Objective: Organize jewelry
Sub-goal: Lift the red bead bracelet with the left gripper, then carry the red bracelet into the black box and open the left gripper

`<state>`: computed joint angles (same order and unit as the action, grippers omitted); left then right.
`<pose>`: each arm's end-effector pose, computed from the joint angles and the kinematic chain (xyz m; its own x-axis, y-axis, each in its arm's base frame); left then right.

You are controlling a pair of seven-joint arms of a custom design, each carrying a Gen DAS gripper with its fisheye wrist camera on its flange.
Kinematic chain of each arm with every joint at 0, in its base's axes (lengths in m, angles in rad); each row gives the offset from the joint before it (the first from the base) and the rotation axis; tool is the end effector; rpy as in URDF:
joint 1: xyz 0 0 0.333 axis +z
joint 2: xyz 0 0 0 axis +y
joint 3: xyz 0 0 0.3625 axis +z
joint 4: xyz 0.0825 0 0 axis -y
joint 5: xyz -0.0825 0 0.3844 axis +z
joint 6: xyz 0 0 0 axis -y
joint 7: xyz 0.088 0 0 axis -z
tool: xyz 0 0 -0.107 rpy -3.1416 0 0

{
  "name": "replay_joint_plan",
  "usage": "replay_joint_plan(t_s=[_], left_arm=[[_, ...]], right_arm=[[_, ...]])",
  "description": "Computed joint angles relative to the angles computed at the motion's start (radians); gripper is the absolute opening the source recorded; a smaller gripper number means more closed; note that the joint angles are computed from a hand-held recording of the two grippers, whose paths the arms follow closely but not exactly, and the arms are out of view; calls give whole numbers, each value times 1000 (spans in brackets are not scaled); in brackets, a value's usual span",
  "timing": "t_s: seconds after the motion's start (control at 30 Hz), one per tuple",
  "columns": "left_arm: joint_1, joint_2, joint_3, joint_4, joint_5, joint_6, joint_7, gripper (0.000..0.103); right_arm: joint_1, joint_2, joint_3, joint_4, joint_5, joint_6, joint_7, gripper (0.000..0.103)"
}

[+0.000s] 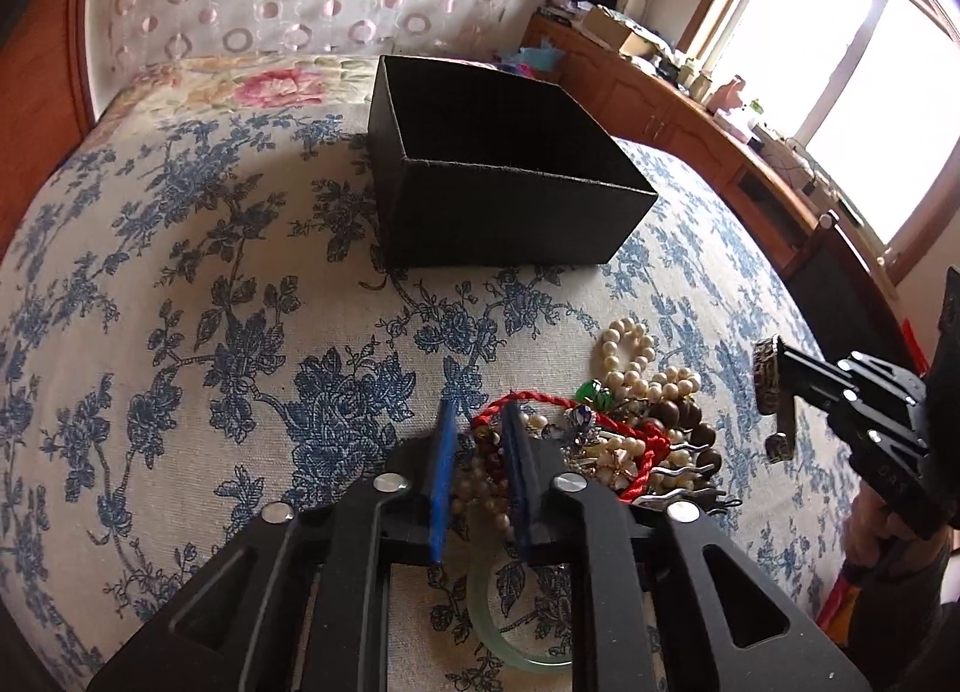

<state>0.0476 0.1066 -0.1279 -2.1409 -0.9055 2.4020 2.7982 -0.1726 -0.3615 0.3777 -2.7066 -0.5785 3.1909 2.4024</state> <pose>0.5748 -0.0503 0.4188 -0.6559 -0.7015 0.2789 -0.7041 0.4354 -0.5610 0.3933 0.1417 0.4581 0.0284 -0.9970 -0.0725 -0.6868 0.0332 -0.7260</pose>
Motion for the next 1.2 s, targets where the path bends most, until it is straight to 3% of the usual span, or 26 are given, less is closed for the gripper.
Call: replay_joint_plan(t_s=[0.17,0.63,0.87,1.03,1.2], left_arm=[[-7,-14,-5,-12,-33,32,25,6],[-31,-116,20,-9,-233,8,153,6],[-52,-91,14,38,-256,55,153,6],[-55,-67,4,88,-267,90,155,6],[-49,-36,-3,147,-275,102,140,6]], right_arm=[[-9,-8,12,4,0,1,0,5],[-67,66,46,100,-52,3,-4,5],[-125,137,69,201,-154,2,39,5],[-197,233,111,336,-311,-29,125,5],[-145,343,63,458,-367,-87,114,5]])
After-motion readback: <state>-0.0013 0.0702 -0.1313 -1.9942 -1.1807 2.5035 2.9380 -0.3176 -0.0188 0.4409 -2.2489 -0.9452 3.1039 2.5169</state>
